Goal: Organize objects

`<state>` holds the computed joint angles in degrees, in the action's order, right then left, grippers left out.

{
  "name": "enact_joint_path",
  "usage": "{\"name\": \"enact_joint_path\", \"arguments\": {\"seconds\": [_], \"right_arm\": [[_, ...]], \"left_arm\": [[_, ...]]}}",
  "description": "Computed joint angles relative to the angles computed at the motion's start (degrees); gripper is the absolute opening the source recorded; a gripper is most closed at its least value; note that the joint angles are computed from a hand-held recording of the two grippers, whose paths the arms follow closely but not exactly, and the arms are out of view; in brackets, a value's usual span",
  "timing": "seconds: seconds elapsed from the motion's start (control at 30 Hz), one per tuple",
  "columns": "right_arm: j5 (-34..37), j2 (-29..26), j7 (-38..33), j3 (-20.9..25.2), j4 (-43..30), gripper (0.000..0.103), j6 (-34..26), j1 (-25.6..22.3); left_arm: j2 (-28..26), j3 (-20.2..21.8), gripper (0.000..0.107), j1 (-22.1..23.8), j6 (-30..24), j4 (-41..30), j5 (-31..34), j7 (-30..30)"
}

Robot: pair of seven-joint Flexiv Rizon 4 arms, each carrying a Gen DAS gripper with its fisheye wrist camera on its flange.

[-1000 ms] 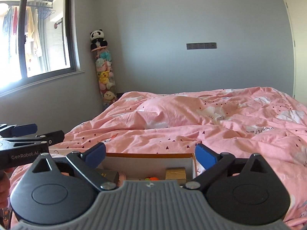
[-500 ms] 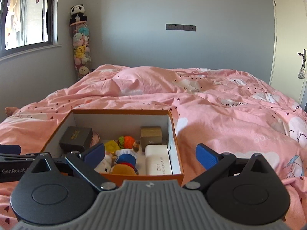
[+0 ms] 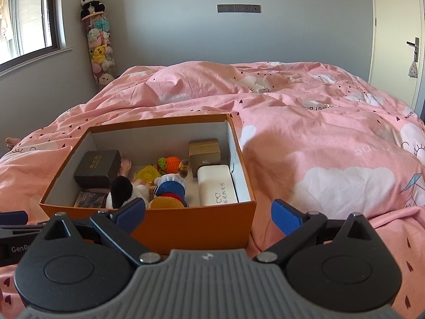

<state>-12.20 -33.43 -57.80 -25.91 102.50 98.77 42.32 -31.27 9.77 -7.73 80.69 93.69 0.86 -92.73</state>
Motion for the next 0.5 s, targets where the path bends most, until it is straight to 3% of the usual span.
{"name": "enact_joint_path", "arguments": {"seconds": [0.5], "right_arm": [[-1.5, -0.4, 0.2, 2.6, -1.2, 0.101, -1.0, -2.2]], "left_arm": [[-0.3, 0.5, 0.092, -0.2, -1.5, -1.1, 1.3, -1.1]]}}
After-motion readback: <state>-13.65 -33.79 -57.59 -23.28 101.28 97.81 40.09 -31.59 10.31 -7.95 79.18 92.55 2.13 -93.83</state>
